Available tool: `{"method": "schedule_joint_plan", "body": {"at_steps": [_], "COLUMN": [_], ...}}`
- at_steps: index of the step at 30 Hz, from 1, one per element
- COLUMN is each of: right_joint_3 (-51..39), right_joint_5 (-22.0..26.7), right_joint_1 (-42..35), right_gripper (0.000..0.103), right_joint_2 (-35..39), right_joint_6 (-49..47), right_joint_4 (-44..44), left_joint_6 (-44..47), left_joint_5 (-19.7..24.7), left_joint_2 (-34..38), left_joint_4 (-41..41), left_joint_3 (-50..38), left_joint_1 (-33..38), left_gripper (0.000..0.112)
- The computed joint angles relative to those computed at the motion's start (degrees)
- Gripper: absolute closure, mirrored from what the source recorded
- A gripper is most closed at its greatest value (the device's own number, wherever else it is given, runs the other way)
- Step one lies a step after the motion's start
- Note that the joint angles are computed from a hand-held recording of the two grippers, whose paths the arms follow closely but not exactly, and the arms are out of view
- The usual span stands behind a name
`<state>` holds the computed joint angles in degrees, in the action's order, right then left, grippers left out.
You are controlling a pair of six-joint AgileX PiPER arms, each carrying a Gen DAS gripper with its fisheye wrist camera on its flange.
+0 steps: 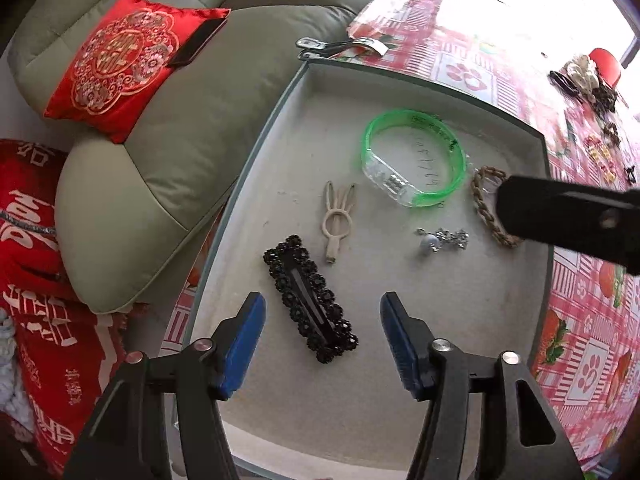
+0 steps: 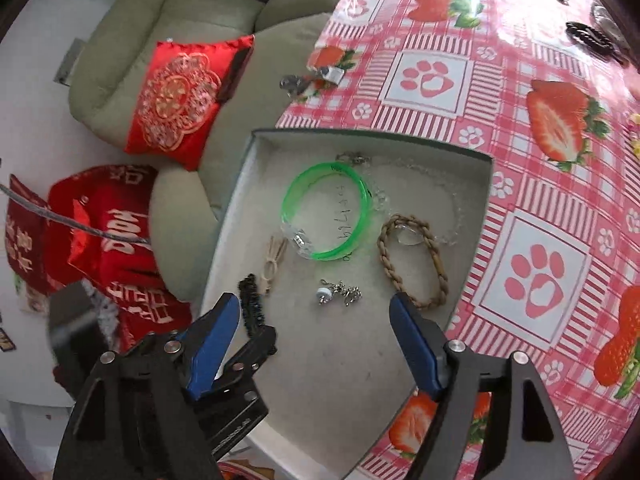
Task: Organize jewelry
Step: 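Move both open tools back over the jewelry on the table, then grasp the silver star pendant with the right tool while the left tool grasps the pink-yellow bead bracelet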
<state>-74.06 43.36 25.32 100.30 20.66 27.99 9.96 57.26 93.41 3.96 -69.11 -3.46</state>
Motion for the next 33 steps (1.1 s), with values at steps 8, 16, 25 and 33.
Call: {"method": "schedule_joint_plan", "body": {"at_steps": [8,16,25,33], "right_joint_3": [8.4,19.2,25.9,27.7], "right_joint_5": [-1.1,5.6,11.6,8.7], "right_joint_1": [-2.9,-12.2,-30.5,-39.2], "right_gripper": [0.014,0.014,0.017,0.055], "right_joint_2": [-11.0,-25.6,-33.6,-30.1], "right_joint_6": [3.4,11.6,4.7,-6.0], "right_joint_4": [-1.9,-14.3,-20.6,-17.3], "left_joint_6": [-0.4,-2.4,-9.6,-18.2], "left_joint_5": [1.9,5.5,10.4,11.9], "left_joint_2": [-1.8,-1.2,4.5,11.9], "left_joint_4": [1.7,-1.9,-6.4,-5.4], "left_joint_3": [-1.9,-7.7,-16.7,-24.2], "left_joint_1": [-5.5,-13.9,-25.4,-32.5], "left_gripper": [0.009,0.009,0.009,0.009]}}
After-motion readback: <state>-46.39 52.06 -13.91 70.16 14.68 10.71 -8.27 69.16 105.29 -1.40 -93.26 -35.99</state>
